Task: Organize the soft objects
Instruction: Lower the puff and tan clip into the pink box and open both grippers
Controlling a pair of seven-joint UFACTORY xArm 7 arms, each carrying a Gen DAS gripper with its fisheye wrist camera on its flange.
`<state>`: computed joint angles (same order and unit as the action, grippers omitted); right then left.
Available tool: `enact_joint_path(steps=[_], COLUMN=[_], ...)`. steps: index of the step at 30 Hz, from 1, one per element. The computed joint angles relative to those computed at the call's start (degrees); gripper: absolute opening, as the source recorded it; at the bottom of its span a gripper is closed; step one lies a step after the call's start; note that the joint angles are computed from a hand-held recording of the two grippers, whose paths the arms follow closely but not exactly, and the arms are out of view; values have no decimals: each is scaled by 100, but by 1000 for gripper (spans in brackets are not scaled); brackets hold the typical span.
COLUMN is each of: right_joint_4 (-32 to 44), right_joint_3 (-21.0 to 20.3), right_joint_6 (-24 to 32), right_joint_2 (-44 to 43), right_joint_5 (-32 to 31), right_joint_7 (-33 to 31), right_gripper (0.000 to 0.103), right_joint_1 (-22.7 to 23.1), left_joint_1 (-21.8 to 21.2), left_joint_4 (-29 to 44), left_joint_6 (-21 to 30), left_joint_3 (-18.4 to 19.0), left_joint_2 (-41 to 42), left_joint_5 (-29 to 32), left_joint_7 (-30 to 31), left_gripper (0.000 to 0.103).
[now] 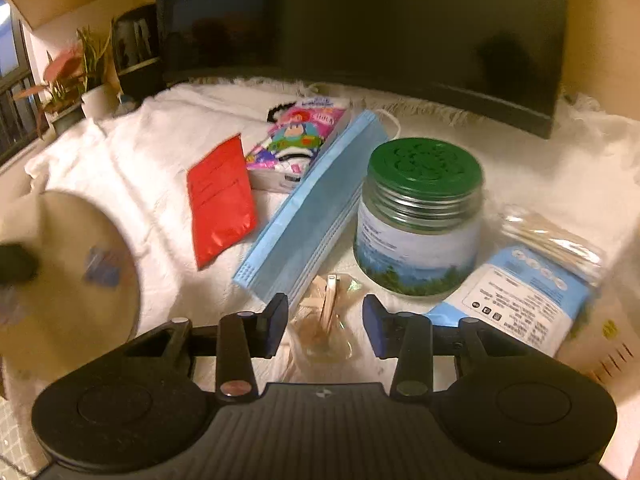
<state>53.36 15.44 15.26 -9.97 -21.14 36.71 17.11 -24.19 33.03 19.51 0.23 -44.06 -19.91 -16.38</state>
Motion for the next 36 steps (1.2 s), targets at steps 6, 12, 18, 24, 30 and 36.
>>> enact_joint_path(steps=[6, 12, 18, 24, 30, 36], right_joint_4=[-320, -1515, -2450, -2846, -2785, -2609], right_joint_3=[-318, -572, -605, -841, -1305, -1628], right_joint_6=[160, 688, 2316, 3972, 4506, 4265], right_joint_2=[-527, -2626, -5011, -7074, -7992, -8155], right_joint_5=[1069, 1931, 2160, 1979, 1724, 1470], right_joint_7=[-1038, -1667, -1627, -1735, -2080, -2493], right_gripper=[11, 11, 11, 11, 11, 11], right_joint_1=[402, 634, 259, -452, -1297, -1978], left_joint_1=[-230, -1058, -2291, -3205, -3336, -2968], left_joint_4=[-38, 211, 869, 2039, 3691, 5382], left_joint_6=[26, -127, -125, -64, 149, 169], left_joint_3=[15, 141, 248, 263, 146, -268], left_joint_2=[-52, 295, 1179, 2372, 3630, 4889], left_joint_5=[-124, -508, -1413, -2672, -3556, -3291], left_joint_7=[19, 405, 1218, 2479, 3452, 3290], left_gripper=[44, 44, 44, 44, 44, 44])
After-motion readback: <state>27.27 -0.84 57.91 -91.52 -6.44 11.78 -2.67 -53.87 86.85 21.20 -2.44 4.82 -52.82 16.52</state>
